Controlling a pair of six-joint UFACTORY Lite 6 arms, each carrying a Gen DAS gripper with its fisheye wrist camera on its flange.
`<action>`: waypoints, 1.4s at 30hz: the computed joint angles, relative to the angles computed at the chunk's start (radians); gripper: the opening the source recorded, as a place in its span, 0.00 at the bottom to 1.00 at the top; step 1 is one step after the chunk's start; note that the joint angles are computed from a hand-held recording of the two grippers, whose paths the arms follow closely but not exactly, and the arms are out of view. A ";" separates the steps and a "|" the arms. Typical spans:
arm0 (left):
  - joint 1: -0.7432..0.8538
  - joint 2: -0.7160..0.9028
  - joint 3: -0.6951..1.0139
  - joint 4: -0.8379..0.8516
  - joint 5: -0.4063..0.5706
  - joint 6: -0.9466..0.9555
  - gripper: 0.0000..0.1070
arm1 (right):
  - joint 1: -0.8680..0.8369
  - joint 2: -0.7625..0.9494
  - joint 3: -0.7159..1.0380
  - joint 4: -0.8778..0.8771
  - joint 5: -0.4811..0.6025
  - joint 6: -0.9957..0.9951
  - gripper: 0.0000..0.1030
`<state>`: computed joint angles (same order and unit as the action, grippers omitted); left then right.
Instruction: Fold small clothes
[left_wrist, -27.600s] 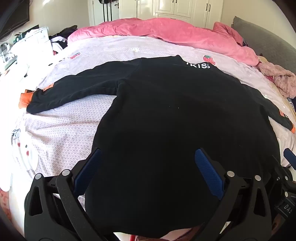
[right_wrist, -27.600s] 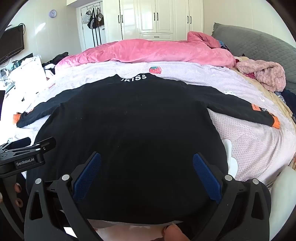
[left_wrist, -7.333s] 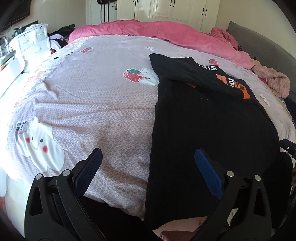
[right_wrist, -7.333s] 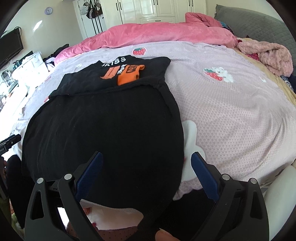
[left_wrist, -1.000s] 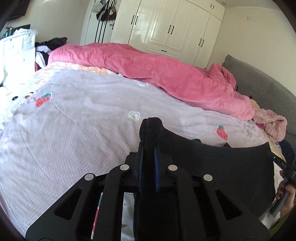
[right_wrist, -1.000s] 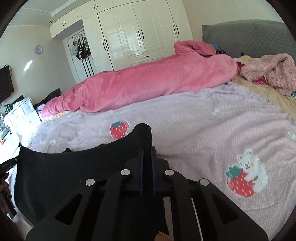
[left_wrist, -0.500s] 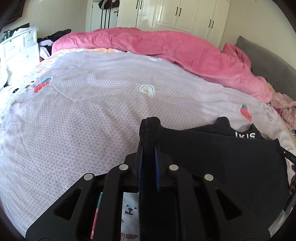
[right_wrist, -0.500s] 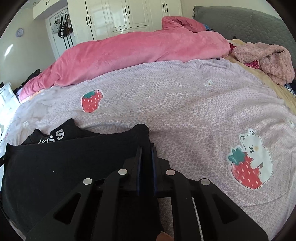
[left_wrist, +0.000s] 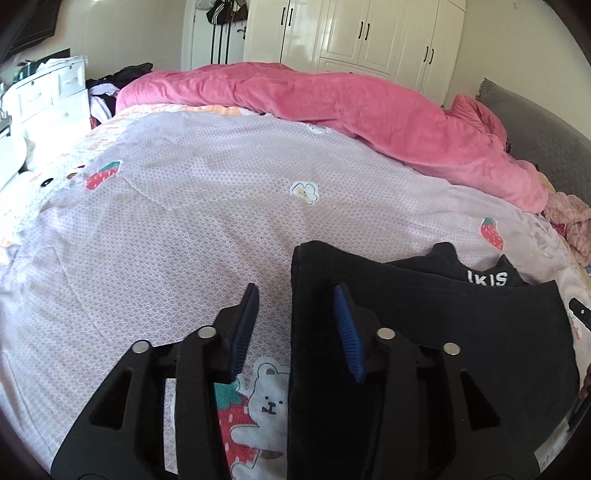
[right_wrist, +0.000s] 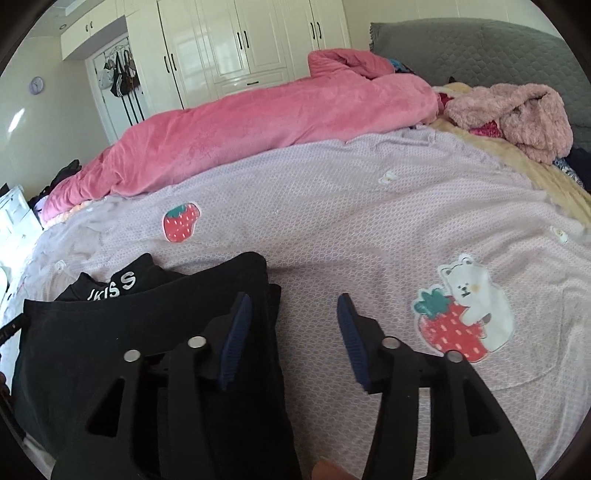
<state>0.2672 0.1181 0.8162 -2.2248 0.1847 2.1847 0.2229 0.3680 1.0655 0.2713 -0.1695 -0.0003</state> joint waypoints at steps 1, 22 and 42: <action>0.001 -0.018 -0.007 0.040 0.001 -0.039 0.37 | -0.001 -0.023 -0.023 -0.013 -0.009 0.010 0.53; -0.073 -0.396 -0.241 0.564 -0.045 -0.521 0.63 | 0.141 -0.326 -0.287 -0.067 -0.100 0.030 0.78; -0.212 -0.551 -0.488 0.925 -0.122 -0.923 0.67 | 0.330 -0.347 -0.408 0.311 -0.096 -0.288 0.79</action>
<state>0.0551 -0.4329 0.3282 -1.2996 0.0626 1.2621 0.5534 0.0214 0.6576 0.5827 -0.2653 -0.2881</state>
